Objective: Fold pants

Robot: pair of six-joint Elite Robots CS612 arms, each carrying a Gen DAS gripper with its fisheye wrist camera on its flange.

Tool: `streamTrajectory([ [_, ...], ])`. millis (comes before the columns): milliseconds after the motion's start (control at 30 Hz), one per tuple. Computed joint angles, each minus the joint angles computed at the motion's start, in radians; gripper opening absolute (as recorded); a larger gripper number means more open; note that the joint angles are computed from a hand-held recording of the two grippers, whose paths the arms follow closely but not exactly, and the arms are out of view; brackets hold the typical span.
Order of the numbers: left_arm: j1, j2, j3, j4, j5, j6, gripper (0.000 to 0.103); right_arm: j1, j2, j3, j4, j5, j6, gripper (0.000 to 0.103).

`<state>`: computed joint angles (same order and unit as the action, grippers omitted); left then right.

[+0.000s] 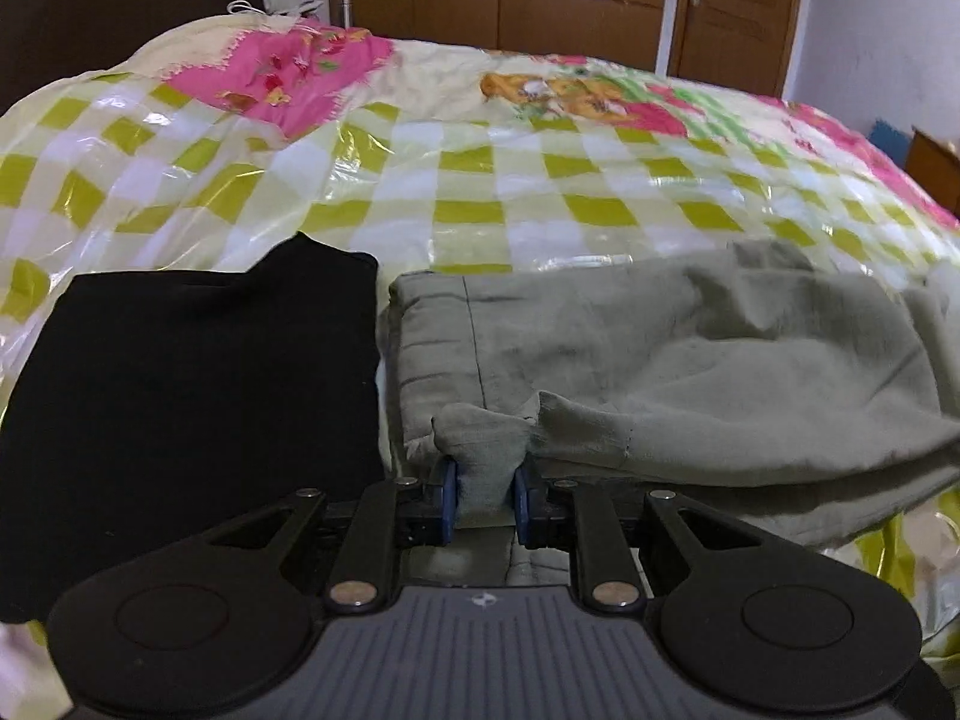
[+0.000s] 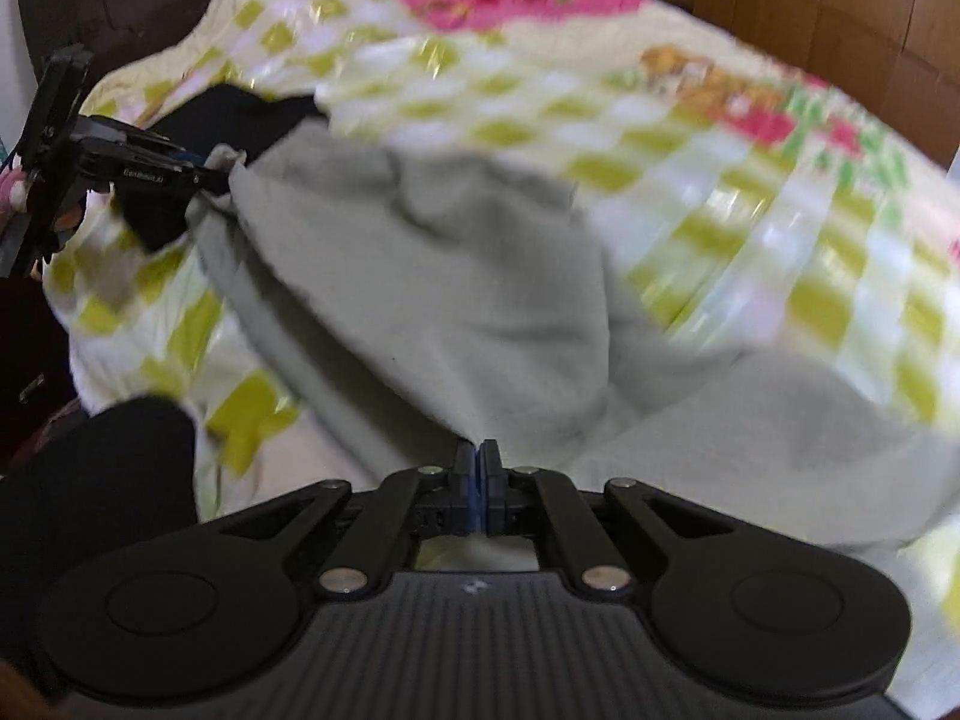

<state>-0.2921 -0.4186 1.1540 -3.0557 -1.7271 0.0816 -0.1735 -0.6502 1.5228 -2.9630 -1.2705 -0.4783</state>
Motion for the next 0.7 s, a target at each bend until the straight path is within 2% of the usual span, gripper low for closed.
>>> streamTrajectory([
  [133,0.008,-0.004,0.005,-0.034,-0.034,0.032,0.036,0.001,-0.008,0.007,-0.02,-0.009,0.017,0.001],
  [233,0.003,-0.011,0.035,-0.027,0.007,0.087,0.043,0.009,-0.019,0.02,-0.047,-0.041,-0.06,0.001],
  [300,0.001,-0.017,0.059,-0.018,0.041,0.097,0.048,0.017,-0.016,0.03,-0.04,-0.059,-0.084,0.003],
  [400,0.002,-0.036,0.113,-0.058,0.051,0.089,0.048,0.036,-0.009,0.033,0.0,-0.093,-0.13,0.007],
  [467,-0.003,-0.049,0.144,-0.094,0.089,0.096,0.049,0.043,-0.008,0.044,-0.008,-0.106,-0.146,0.01],
  [567,-0.032,-0.056,0.182,-0.194,0.266,0.183,0.051,0.046,-0.017,0.059,-0.011,-0.094,-0.169,0.009],
  [600,-0.034,-0.056,0.192,-0.232,0.276,0.211,0.051,0.048,-0.021,0.063,-0.018,-0.097,-0.181,0.009],
  [700,-0.036,-0.064,0.211,-0.29,0.246,0.273,0.056,0.057,-0.024,0.066,-0.059,-0.079,-0.19,0.01],
])
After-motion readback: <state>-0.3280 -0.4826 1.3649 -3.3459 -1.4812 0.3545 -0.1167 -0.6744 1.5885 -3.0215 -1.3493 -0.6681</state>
